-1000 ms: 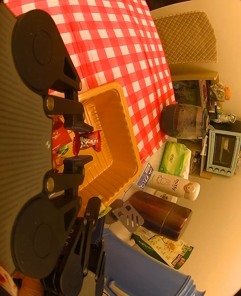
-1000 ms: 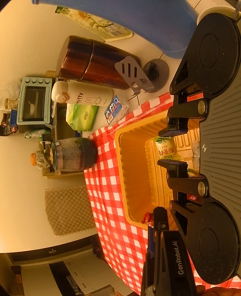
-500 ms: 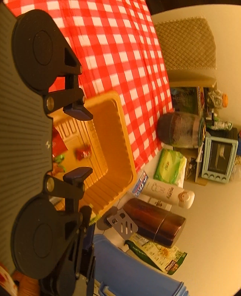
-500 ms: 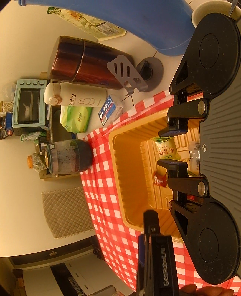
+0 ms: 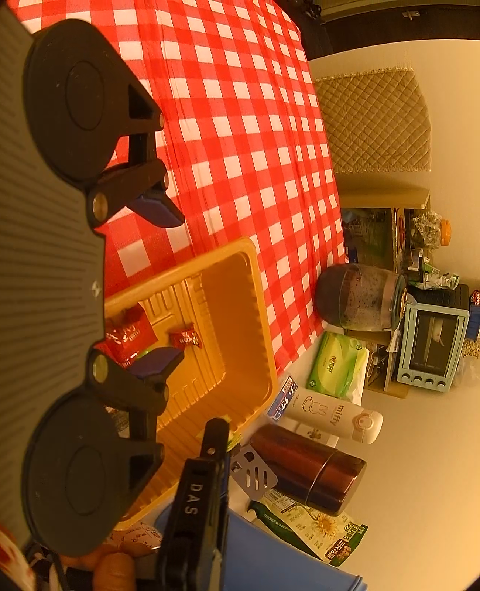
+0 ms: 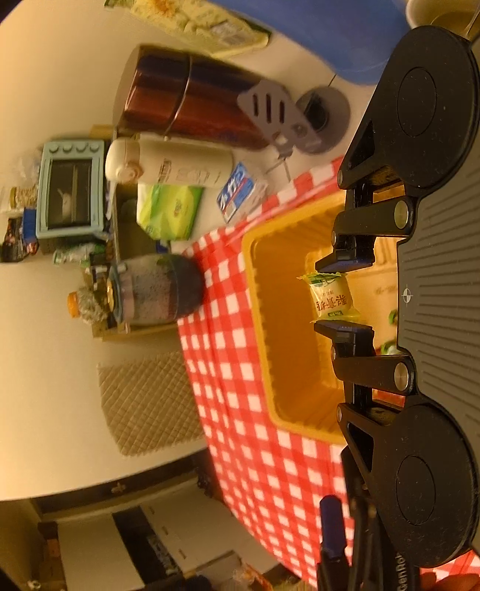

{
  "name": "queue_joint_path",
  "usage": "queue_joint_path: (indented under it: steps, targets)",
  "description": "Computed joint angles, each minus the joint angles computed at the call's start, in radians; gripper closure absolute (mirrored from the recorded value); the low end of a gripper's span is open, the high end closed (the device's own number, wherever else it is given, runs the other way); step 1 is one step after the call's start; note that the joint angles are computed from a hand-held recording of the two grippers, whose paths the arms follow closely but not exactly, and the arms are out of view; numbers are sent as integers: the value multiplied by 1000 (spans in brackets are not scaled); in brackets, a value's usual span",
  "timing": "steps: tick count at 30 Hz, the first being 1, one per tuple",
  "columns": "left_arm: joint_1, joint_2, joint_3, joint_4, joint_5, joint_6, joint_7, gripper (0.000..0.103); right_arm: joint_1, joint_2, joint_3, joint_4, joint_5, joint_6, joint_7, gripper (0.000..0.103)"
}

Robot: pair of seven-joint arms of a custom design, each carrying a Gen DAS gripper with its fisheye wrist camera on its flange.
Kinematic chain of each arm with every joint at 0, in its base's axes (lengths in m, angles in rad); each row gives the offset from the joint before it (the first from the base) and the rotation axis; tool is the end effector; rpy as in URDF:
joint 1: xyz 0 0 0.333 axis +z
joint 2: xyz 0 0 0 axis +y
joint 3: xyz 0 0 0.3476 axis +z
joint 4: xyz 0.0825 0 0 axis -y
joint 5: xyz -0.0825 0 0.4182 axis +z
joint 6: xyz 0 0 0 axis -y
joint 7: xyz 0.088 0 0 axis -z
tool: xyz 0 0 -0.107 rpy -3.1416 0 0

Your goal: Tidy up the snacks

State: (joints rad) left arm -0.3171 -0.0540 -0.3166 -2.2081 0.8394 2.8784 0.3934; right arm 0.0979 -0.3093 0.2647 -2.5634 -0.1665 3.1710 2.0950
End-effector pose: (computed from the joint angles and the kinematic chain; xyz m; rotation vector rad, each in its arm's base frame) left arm 0.4448 -0.3824 0.4831 -1.6134 1.9764 -0.9663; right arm 0.4493 0.1935 0.4863 -1.6474 1.5923 -0.5441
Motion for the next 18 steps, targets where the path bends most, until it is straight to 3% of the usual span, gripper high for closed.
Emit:
queue_joint_path:
  steps: [2,4,11,18]
  targets:
    - [1,-6,0,-6,1,-2,-3,28,-2,3,3,-1,7,21,4,38]
    - [3,-14,-2,-13,-2,-6,-7,25,5,-2,-4,-11,23,43,8,37]
    - [16,-52,-19,-51,-30,-12,-27,13,-30,-66,31,-46,42,-6,28,37]
    - [31,-140,-47,-118,-91,-9,-40,3,52,-189,-30,-115,69,-105,58,37]
